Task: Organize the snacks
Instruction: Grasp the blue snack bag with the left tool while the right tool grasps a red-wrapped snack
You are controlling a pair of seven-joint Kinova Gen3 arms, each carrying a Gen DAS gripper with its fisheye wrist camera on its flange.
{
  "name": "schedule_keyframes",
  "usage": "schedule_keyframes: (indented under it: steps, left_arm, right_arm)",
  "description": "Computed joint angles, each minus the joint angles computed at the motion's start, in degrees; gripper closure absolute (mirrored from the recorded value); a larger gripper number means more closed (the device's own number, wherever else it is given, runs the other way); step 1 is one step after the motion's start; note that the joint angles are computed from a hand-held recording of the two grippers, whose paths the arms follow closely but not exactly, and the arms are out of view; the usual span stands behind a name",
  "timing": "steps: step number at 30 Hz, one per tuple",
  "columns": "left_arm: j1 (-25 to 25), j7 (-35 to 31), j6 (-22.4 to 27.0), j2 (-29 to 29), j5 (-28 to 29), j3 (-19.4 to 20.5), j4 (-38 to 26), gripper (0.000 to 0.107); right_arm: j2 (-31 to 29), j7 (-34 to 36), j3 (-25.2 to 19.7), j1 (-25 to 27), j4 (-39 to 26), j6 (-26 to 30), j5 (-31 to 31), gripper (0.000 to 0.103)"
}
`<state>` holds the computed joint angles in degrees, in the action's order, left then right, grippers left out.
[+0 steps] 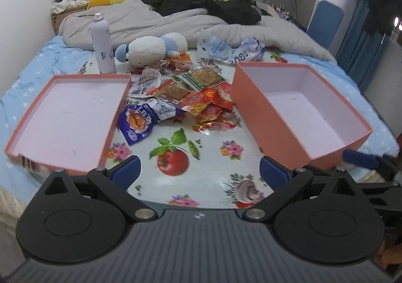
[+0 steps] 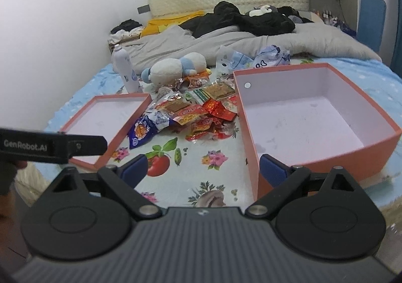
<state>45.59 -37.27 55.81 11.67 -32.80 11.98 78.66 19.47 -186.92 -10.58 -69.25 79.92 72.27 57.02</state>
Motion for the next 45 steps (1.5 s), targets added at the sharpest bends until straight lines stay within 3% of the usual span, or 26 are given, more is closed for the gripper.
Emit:
schedule_keyframes:
  steps: [13, 22, 30, 41, 45]
  left_arm:
    - [-8.77, -16.68, -3.79, 6.99, 7.61, -4.13, -5.59, 0.005]
    - [-13.84, -29.08, -3.96, 15.75, 14.78, -6.30, -13.57, 0.006]
    - [-17.27, -39.74, -1.80, 25.05, 21.29, -6.92, -23.40, 0.007]
    - [-19.26, -53.13, 4.20, 36.47, 27.26, -6.78, -37.13, 0.015]
    - [-18.92, -58.57, 2.38, 38.26, 27.18, -7.66, -37.69, 0.017]
  right_arm:
    - [5.23, 4.97, 4.17, 2.90, -2.79, -8.92, 2.65, 0.006]
    - [12.36, 15.04, 7.90, 8.39, -11.04, -15.30, -6.78, 0.006]
    - [19.18, 25.10, 11.02, 12.39, -17.61, -17.23, -15.71, 0.006]
    - [27.90, 37.24, 14.49, 16.26, -26.22, -18.26, -25.10, 0.006]
    - [29.55, 39.13, 15.41, 17.10, -26.80, -20.08, -27.12, 0.006]
